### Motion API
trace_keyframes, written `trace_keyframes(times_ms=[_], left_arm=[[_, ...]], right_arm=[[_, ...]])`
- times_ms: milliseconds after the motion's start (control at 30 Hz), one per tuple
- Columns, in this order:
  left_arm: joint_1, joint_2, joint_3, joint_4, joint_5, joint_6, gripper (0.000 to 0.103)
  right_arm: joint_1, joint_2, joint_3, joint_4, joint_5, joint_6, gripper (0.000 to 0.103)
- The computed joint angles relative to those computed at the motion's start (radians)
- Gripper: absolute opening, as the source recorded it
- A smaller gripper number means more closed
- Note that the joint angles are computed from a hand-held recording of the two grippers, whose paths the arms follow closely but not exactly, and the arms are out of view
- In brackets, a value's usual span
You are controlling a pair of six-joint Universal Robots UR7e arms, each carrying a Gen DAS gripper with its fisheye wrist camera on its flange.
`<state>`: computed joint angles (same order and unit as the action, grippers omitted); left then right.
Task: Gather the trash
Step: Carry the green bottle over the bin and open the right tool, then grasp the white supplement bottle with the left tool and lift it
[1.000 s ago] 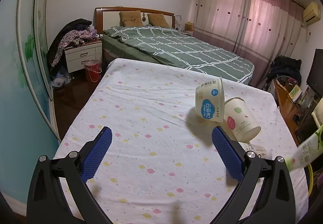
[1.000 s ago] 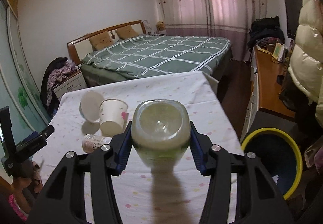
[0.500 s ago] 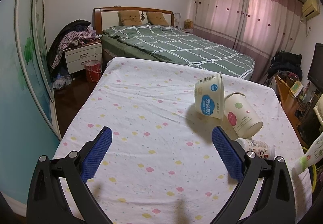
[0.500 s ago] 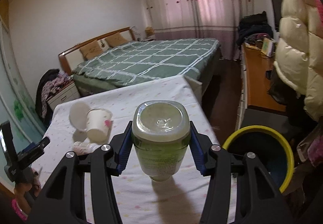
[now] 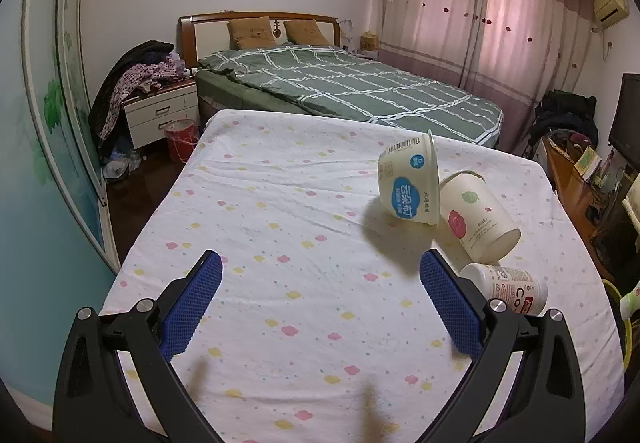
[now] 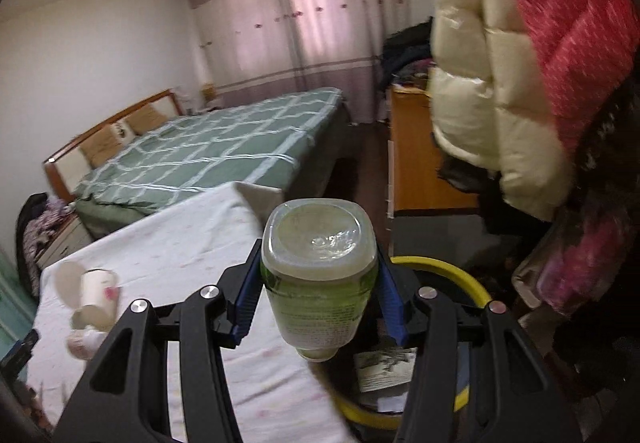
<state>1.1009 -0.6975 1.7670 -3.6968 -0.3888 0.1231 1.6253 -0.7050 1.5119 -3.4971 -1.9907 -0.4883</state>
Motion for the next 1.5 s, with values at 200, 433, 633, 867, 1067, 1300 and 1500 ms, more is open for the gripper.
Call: trace_keyframes(times_ms=[200,433,633,867,1067,1300,1500], left_arm=[[0.001,0.001,-0.002,0.012,0.002,-0.006,0.098],[0.002,0.004,-0.004,0.018,0.003,-0.004,0.098],[0.002,0.006,-0.005,0.014,0.002,0.0,0.098],[0.0,0.016,-0.013,0.003,0.001,0.023,0.098],[-0.017,0.036,-0.03,0.009,0.009,0.057,0.098],[-0.062,0.018,-0.018,0.211,-0.064,-0.065,0.098],[-0.07,0.077,-0.109,0.417,-0.093,-0.135,0.098]], right_arm=[[-0.03,0.034,-0.051,0.034,-0.061,0.021,0.05],[-0.051,0.065,-0.091,0.055,-0.111,0.031,0.05],[-0.052,0.077,-0.093,0.024,-0.122,0.019,0.053],[-0.055,0.093,-0.092,0.021,-0.105,0.02,0.054],[-0.057,0.115,-0.098,0.014,-0.108,-0.001,0.054],[-0.054,0.116,-0.088,-0.004,-0.089,-0.015,0.058],[-0.046,0.124,-0.087,-0.018,-0.075,-0.055,0.063]])
